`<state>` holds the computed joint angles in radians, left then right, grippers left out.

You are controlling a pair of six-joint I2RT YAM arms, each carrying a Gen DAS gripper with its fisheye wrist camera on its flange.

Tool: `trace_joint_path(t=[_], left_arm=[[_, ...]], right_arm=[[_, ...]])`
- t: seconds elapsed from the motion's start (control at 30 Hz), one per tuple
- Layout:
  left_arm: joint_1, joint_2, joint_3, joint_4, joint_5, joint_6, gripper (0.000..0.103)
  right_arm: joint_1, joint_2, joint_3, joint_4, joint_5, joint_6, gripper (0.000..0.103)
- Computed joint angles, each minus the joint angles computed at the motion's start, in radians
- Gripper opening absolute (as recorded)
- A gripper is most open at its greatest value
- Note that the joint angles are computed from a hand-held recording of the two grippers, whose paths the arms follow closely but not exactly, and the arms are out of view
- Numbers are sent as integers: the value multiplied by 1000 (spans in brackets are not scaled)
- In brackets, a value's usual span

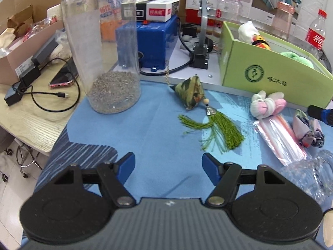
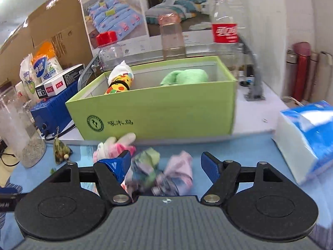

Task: Organize soft objects
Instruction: 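Move the right gripper to the multicolour cloth bundle while the left gripper approaches the green sachet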

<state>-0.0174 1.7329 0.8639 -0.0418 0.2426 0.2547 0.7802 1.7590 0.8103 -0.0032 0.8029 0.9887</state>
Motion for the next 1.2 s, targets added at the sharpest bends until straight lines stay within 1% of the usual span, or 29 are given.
trace_joint_path(t=[0.1,0.17,0.23,0.33,0.47,0.53,0.6,0.63,0.7,0.73,0.77,0.8,0.83,0.93,1.03,1.13,1.2], left_arm=[[-1,30,29,-5,-15,-15,71],[-5,47,42,-7,-23,-20,71],[-10,59,48,-6,-25,-21,71],[-29,77,57,-4,-33,-24,71],[-63,88,84,-10,-23,-44,71],[-93,108,121,-19,-28,-72,71],[-129,146,181,-44,-38,-102,71],[-145,169,210,-54,-43,-113,72],[-186,224,272,-76,-92,-153,72],[-202,253,298,-80,-117,-174,72],[-213,277,321,-87,-138,-188,73],[-227,283,311,-43,-177,-184,74],[-236,288,306,-22,-199,-176,75],[-221,291,315,-36,-182,-182,75],[-192,277,289,-23,-167,-157,78],[-151,259,268,-33,-150,-126,81],[-120,241,244,-28,-149,-96,85]], right_arm=[[-63,79,66,20,-79,-91,61],[-82,108,85,-11,-109,-101,61],[-72,78,24,29,-94,-88,61],[-42,11,-49,-43,-40,19,62],[47,-73,-107,-234,42,229,62],[128,-111,-132,-284,141,342,62],[210,-156,-170,-281,244,439,63],[237,-169,-179,-291,271,481,63],[264,-185,-193,-298,303,530,63],[274,-191,-200,-302,306,548,63],[267,-196,-207,-274,298,530,63],[265,-198,-216,-259,292,529,63],[266,-198,-223,-252,286,535,63],[260,-189,-234,-240,264,550,63],[257,-186,-257,-197,253,569,63],[263,-179,-258,-183,252,569,63],[268,-176,-250,-187,255,570,63]])
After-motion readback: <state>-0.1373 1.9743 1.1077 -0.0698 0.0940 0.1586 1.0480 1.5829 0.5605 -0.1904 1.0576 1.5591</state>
